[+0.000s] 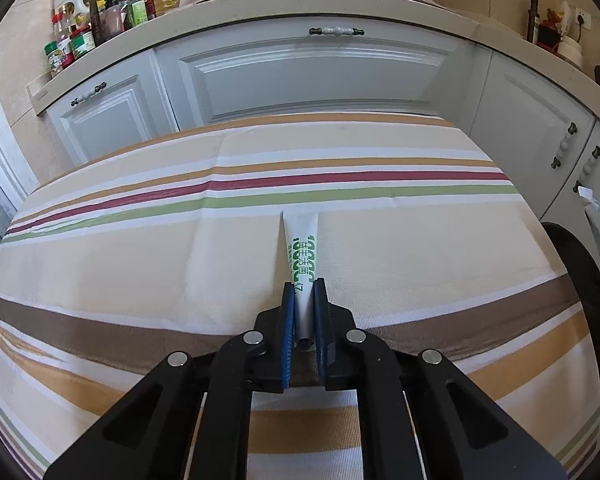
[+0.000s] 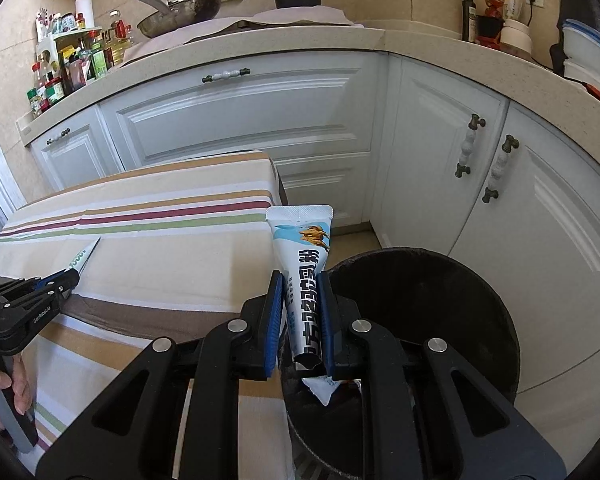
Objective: Collect trash
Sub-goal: 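Grasp the green-print white tube with the left gripper while the right holds the toothpaste, then carry both tubes over the black bin with both grippers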
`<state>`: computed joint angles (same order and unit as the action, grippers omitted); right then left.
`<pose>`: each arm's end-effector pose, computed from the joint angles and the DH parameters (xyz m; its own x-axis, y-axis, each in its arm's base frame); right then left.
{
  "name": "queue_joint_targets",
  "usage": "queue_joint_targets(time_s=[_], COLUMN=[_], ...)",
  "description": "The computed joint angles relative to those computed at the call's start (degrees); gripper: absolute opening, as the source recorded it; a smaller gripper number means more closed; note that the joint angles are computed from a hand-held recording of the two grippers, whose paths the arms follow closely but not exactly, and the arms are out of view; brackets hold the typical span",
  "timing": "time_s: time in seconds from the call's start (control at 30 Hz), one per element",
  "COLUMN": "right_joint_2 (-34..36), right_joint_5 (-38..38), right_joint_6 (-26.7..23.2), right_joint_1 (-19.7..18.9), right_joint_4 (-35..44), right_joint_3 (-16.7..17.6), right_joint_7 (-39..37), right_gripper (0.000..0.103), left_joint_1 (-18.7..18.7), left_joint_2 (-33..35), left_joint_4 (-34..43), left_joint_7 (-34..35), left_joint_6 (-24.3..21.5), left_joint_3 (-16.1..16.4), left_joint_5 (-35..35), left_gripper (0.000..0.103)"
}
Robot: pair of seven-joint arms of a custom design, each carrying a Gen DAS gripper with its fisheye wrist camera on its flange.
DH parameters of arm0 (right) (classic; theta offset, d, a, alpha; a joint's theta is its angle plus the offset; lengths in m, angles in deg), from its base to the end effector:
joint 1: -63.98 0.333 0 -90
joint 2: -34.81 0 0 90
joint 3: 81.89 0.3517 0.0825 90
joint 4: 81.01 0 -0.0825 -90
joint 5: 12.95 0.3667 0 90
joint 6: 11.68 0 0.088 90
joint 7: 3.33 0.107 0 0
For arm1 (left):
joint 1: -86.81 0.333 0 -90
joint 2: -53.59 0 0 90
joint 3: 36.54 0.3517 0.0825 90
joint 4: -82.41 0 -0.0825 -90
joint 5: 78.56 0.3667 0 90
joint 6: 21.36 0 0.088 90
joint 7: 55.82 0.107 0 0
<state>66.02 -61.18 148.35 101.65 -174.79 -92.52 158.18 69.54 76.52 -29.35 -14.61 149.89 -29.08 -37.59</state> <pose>0.6169 0.3824 0.4006 0.0095 -0.9996 -0.0263 -0.6932 0.0123 -0.7207 0.6343 -0.1659 0.3793 -0.0080 -0.9993 -0.0378 -0.7691 0.0303 -0.6384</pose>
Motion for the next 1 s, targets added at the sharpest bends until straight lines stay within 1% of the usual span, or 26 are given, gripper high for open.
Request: queue_joint_targets(time_s=[0.03, 0.1, 0.2, 0.33, 0.4, 0.53, 0.6, 0.73, 0.8, 0.9, 1.0], right_joint_2=[-0.22, -0.84, -1.90, -3.50, -4.46, -6.85, -8.08, -10.79, -11.93, -13.54, -15.03], right_joint_5=[-0.29, -1.21, -3.05, -6.30, -8.23, -12.91, -15.11, -19.55, -21.21, -23.20, -25.09], right_joint_6=[0.12, 0.20, 0.33, 0.23, 0.10, -0.77, -1.31, -2.67, -3.40, -4.41, -5.31], right_joint_1=[0.20, 0.72, 1.15, 1.41, 1.21, 0.57, -0.01, -1.24, -2.14, -3.72, -5.44], right_joint_4=[-0.28, -0.94, -2.03, -3.66, -4.67, -7.10, -8.36, -11.26, -12.52, -14.41, -16.31], right_joint_3=[-0.23, -0.71, -1.18, -1.40, -1.19, -0.42, 0.19, 1.43, 2.28, 3.69, 5.13], right_joint_7=[0.36, 1.45, 3.62, 7.20, 9.12, 13.62, 15.79, 20.44, 22.15, 24.50, 26.88], right_gripper=[0.017, 0.017, 0.017, 0.017, 0.017, 0.017, 0.017, 0.017, 0.017, 0.017, 0.017], left_joint_1=[-0.69, -0.94, -2.19, -3.09, -3.42, -4.94, -5.25, -4.32, -3.86, -3.76, -5.02], left_joint_2=[-0.33, -0.73, -2.10, -3.85, -4.71, -6.17, -6.41, -6.58, -6.33, -5.88, -5.61], left_joint_4=[-0.47, -0.84, -2.17, -3.32, -3.67, -3.75, -3.09, -2.05, -1.49, -0.75, -0.17], left_joint_7=[-1.09, -1.90, -4.61, -8.69, -10.84, -17.61, -20.22, -21.72, -21.07, -19.55, -18.74], left_joint_6=[0.31, 0.49, 1.34, 2.52, 3.11, 5.21, 5.47, 6.13, 6.47, 6.92, 7.27], left_joint_3=[0.81, 1.06, 2.34, 2.94, 2.79, 3.33, 2.83, -0.42, -2.31, -4.01, -4.09], left_joint_5=[0.67, 1.19, 3.79, 7.65, 10.01, 17.46, 20.69, 23.86, 23.94, 23.35, 23.16], left_gripper=[0.009, 0.009, 0.009, 0.009, 0.009, 0.009, 0.009, 0.009, 0.009, 0.009, 0.009])
